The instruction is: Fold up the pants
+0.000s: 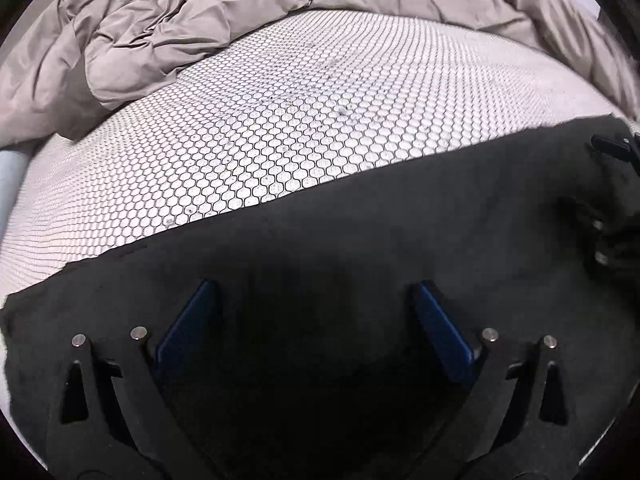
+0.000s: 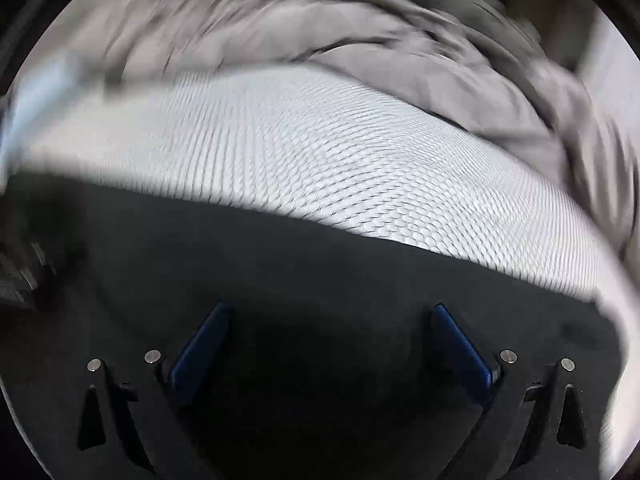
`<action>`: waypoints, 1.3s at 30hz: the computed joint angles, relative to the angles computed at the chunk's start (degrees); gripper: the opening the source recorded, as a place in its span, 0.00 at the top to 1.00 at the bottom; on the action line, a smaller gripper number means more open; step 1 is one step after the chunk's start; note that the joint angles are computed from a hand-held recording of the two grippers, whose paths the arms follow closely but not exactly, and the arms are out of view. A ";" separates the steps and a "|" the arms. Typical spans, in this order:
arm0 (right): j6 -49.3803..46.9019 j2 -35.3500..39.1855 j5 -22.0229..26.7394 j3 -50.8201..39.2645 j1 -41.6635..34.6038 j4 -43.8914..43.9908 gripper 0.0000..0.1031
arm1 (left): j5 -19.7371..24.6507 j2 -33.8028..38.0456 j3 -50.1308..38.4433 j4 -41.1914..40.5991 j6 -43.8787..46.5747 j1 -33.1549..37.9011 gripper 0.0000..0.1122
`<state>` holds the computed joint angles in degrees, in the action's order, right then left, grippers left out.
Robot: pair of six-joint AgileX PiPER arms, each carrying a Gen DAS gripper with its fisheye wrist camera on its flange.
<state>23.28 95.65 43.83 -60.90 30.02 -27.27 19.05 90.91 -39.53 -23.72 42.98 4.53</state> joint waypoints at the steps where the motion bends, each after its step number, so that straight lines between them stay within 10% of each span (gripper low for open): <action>1: 2.70 -1.42 -1.39 2.40 -1.22 -3.44 0.01 | -0.02 0.28 -0.15 -1.49 1.76 1.16 0.11; 6: 19.70 -1.01 8.47 2.67 -22.44 -15.11 0.01 | -0.12 1.89 -1.28 -3.87 4.07 7.60 0.11; 10: 12.03 -7.32 0.85 5.51 -36.64 -0.88 0.01 | -1.42 0.35 0.22 -2.50 3.08 7.97 0.12; 14: 2.17 -16.03 4.01 6.35 -34.30 3.07 0.01 | -1.31 -8.07 4.34 -3.43 0.22 7.25 0.29; 19: -13.63 -21.19 2.57 9.59 -34.97 11.91 0.01 | 9.39 -22.65 13.21 -23.77 24.25 6.95 0.29; 27: -8.66 -22.26 7.50 16.53 -32.92 -1.02 0.01 | 7.49 -17.12 18.94 -28.77 33.21 2.66 0.29; 31: -9.05 -27.91 11.99 15.97 -36.55 -0.99 0.01 | 10.85 -21.92 19.71 -24.26 28.02 5.13 0.29; 35: -21.73 -36.84 14.24 15.68 -31.32 14.66 0.01 | 25.97 -30.25 21.04 -26.62 34.10 13.68 0.29; 39: -20.23 -33.72 17.22 20.30 -18.21 11.90 0.01 | 21.34 -34.02 24.42 -21.03 24.13 1.01 0.29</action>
<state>3.05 61.93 61.05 -40.60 11.81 -15.37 40.39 56.89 -15.12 -44.75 67.12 5.54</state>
